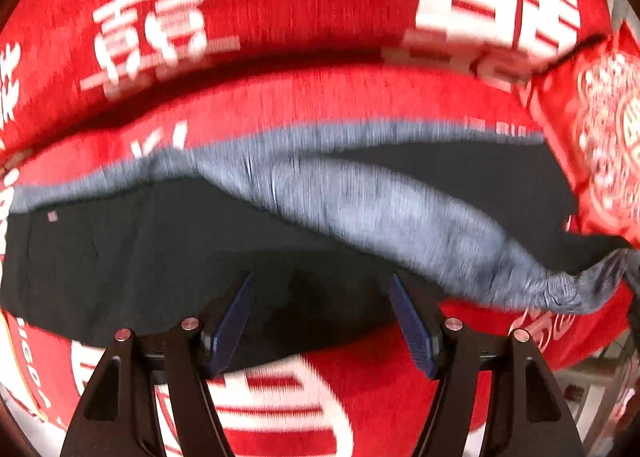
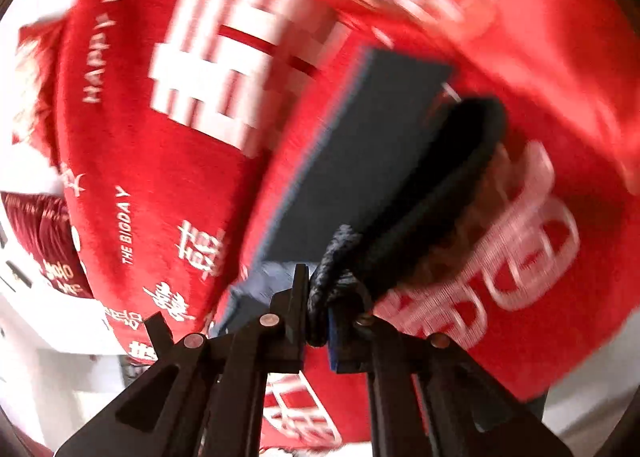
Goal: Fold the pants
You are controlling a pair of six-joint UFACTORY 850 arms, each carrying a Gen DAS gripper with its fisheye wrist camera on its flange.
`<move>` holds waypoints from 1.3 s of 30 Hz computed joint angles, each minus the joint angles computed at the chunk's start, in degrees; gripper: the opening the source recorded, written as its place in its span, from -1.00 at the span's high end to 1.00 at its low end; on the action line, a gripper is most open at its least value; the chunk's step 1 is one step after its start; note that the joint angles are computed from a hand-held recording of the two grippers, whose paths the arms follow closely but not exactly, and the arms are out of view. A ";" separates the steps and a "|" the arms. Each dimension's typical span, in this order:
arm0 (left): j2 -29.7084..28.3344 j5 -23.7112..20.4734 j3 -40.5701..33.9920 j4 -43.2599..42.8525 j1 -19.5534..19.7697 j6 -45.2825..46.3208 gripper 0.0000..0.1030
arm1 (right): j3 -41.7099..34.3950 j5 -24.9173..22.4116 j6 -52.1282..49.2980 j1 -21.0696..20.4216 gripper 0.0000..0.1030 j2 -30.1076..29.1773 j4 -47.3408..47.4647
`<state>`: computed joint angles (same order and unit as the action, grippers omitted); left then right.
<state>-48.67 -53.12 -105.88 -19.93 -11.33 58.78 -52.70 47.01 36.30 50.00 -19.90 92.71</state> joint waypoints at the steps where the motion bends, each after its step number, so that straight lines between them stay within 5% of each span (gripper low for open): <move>1: -0.41 0.01 -1.12 -0.92 -0.15 -0.56 -0.36 | -0.14 0.53 -2.45 -1.22 0.84 0.42 0.40; 6: -4.65 1.30 -9.15 -4.37 -1.22 -3.52 -0.36 | -0.30 -0.61 -6.39 -7.97 0.83 0.03 -3.13; 11: -10.62 1.27 -18.00 -0.43 -1.88 -10.42 -0.36 | -2.33 -4.99 -20.12 -13.89 0.77 -2.23 6.54; 13: -10.41 2.05 -17.56 0.46 -1.40 -10.97 -0.36 | -1.98 -9.29 -23.64 -15.68 0.40 -1.85 10.94; 15: -9.57 2.69 -16.01 1.77 -0.89 -10.53 -0.36 | -1.49 -9.65 -23.05 -14.78 0.05 -1.14 12.11; 19: -8.07 3.44 -12.11 6.56 -0.62 -10.02 -0.36 | -2.45 -9.51 -35.82 -12.37 0.01 -0.69 25.72; 25: -9.24 6.12 -10.88 10.09 -2.13 -11.68 -0.36 | 1.98 -14.61 -28.97 -13.31 0.01 -0.99 27.04; 26: -9.79 5.53 -11.27 11.87 -2.42 -13.51 -0.36 | 2.76 -16.66 -25.15 -13.86 0.16 -1.17 23.64; 27: -10.45 4.73 -11.88 13.46 -2.58 -15.05 -0.36 | 3.22 -18.09 -22.62 -14.28 0.95 -1.11 21.10; 33: -8.43 5.81 -9.14 16.04 -2.57 -14.62 -0.37 | 2.71 -18.45 -31.51 -12.69 0.97 -0.35 34.27; 37: -7.74 7.50 -9.31 11.48 -3.10 -11.35 -0.36 | -1.07 -17.43 -38.90 -13.30 0.77 -1.00 29.24; 39: -9.28 7.22 -10.52 14.73 -4.23 -14.45 -0.37 | -3.44 -18.07 -43.62 -14.70 -0.01 -2.67 26.89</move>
<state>-57.96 -45.90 -116.40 -5.20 -15.56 44.33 -56.14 28.93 -7.31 35.29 -22.57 119.60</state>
